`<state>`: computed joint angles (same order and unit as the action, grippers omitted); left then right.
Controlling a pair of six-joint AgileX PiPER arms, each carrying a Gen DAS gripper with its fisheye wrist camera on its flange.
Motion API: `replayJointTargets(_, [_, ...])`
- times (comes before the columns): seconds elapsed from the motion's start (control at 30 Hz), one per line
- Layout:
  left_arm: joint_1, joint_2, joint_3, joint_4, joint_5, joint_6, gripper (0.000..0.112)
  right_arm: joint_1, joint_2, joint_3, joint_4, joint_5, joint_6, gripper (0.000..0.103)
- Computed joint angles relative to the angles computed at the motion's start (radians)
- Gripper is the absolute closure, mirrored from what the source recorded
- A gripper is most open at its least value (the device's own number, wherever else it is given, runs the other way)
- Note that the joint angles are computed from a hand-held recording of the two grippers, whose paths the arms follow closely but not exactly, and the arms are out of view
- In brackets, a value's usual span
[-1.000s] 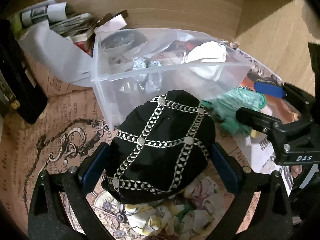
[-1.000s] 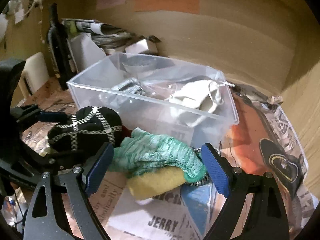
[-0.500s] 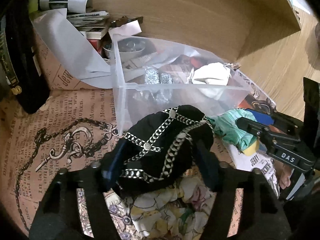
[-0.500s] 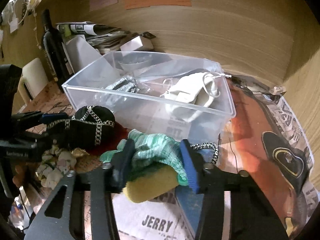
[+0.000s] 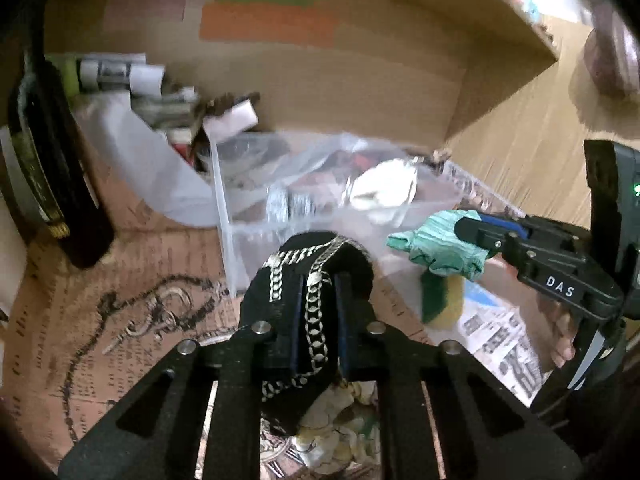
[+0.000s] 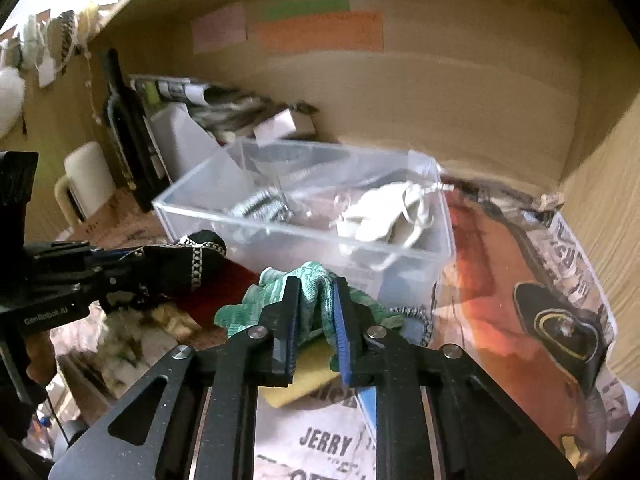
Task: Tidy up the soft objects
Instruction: 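Lift the cap and glove over the clear box and release both inside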
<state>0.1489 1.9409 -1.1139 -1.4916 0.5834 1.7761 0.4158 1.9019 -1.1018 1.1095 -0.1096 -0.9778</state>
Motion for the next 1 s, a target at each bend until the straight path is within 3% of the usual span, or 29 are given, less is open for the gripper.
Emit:
replayJointTargets(0.2, [0.027, -0.086, 0.034, -0.087, 0.044, 0.067, 0.099, 0.014, -0.068, 0.035, -0.270, -0.046, 0.274, 0.089])
replayJointTargets(0.3, [0.034, -0.113, 0.032, -0.120, 0.065, 0.089, 0.109, 0.021, -0.096, 0.047, -0.357, -0.080, 0.364, 0.089])
replayJointTargets(0.5, [0.023, -0.131, -0.003, -0.105, 0.054, 0.077, 0.109, 0.012, -0.114, 0.048, -0.493, -0.109, 0.501, 0.089])
replayJointTargets(0.57, [0.022, -0.128, -0.005, -0.057, 0.049, 0.041, 0.101, 0.014, -0.113, 0.046, -0.490, -0.111, 0.501, 0.089])
replayJointTargets(0.7, [0.012, -0.094, 0.003, 0.039, 0.000, -0.015, 0.061, 0.010, -0.105, 0.045, -0.496, -0.100, 0.507, 0.089])
replayJointTargets(0.73, [0.008, -0.084, 0.017, 0.026, -0.029, 0.015, 0.057, 0.004, -0.106, 0.047, -0.528, -0.095, 0.539, 0.089])
replayJointTargets(0.8, [0.006, -0.052, 0.014, 0.066, -0.066, -0.003, 0.056, -0.001, -0.107, 0.050, -0.559, -0.089, 0.573, 0.089])
replayJointTargets(1.0, [0.017, 0.101, -0.091, 0.356, -0.073, -0.297, 0.056, -0.008, -0.099, 0.052, -0.614, -0.079, 0.630, 0.089])
